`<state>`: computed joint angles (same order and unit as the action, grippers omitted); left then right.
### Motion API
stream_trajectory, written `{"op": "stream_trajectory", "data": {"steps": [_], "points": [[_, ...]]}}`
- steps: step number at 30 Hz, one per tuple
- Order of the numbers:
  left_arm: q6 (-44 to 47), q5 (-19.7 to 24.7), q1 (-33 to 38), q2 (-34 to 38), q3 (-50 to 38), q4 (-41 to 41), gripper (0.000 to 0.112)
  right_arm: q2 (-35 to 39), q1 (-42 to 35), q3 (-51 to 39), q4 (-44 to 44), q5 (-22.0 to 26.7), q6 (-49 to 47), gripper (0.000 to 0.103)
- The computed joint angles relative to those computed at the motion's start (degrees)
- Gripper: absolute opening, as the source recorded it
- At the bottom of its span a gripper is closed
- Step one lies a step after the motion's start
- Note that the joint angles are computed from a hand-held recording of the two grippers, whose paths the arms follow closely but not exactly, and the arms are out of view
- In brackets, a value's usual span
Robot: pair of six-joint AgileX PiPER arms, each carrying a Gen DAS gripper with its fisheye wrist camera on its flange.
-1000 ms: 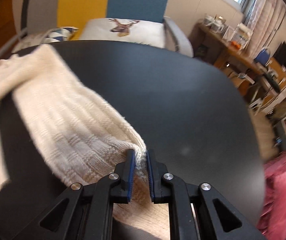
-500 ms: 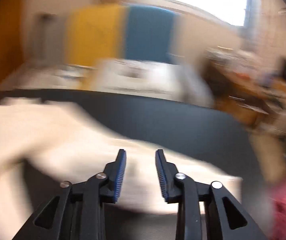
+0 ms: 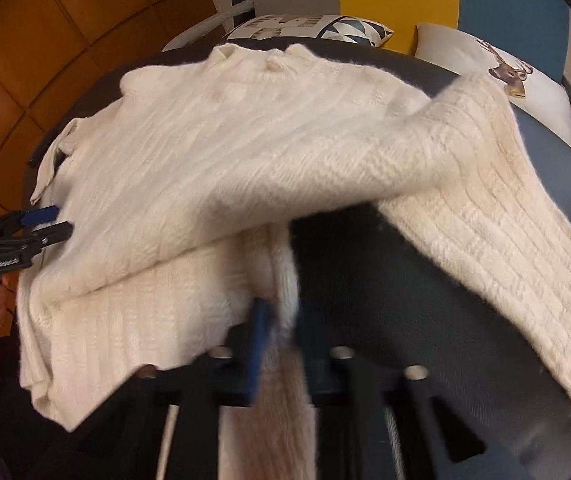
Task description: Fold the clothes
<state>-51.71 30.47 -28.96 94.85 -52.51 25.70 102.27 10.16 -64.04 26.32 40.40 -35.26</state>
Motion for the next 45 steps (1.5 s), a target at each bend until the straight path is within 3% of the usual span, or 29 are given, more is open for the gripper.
{"op": "stream_trajectory", "data": {"steps": [7,11,14,18,22,23,25,27,31,35,37,39,42,45], "points": [[3.6,-1.0,0.8,0.9,-1.0,-2.0,0.082,-13.3,-6.6,15.9,1.9,2.7,-3.8,0.006],[2.7,-0.6,0.1,1.9,-1.7,0.1,0.086,-19.6,-10.5,22.2,3.6,7.0,-6.6,0.006],[7.9,0.5,1.2,2.1,-3.0,-4.0,0.087,-20.9,-12.8,22.5,4.0,11.8,-10.4,0.009],[17.9,1.6,5.3,0.0,-5.5,-12.4,0.086,-25.0,-16.1,18.8,6.6,7.2,-12.4,0.024],[15.7,2.2,9.6,0.2,-10.8,-9.0,0.086,-18.4,-17.9,9.6,3.6,-5.1,-5.7,0.025],[13.3,2.4,10.1,1.5,-12.7,-6.2,0.083,-15.0,-17.7,6.3,2.7,-6.1,-3.7,0.025],[11.1,3.6,10.9,5.9,-17.4,-1.8,0.031,-7.6,-17.2,-1.1,1.0,-6.3,0.6,0.024],[11.0,7.7,11.1,11.8,-23.6,0.8,0.023,-1.4,-14.6,-7.0,-2.8,-6.8,6.0,0.023],[10.2,9.2,11.4,17.7,-28.1,3.5,0.023,4.9,-10.0,-12.1,-9.2,-8.8,12.4,0.022],[6.1,6.5,12.2,18.0,-25.8,6.2,0.025,9.2,-8.1,-14.5,-9.4,-8.8,13.7,0.022],[4.0,6.0,12.2,17.7,-24.9,7.7,0.033,8.9,-9.1,-13.8,-4.6,-8.5,10.5,0.022],[5.3,5.5,12.9,17.1,-24.6,4.7,0.033,8.3,-10.5,-12.7,1.5,-8.0,6.3,0.022],[9.9,3.2,13.6,15.1,-23.1,-3.9,0.036,5.4,-14.3,-9.4,11.8,-2.7,0.8,0.024],[12.2,0.5,11.3,14.0,-21.4,-9.1,0.043,3.0,-16.6,-5.2,12.9,1.6,3.4,0.024]]}}
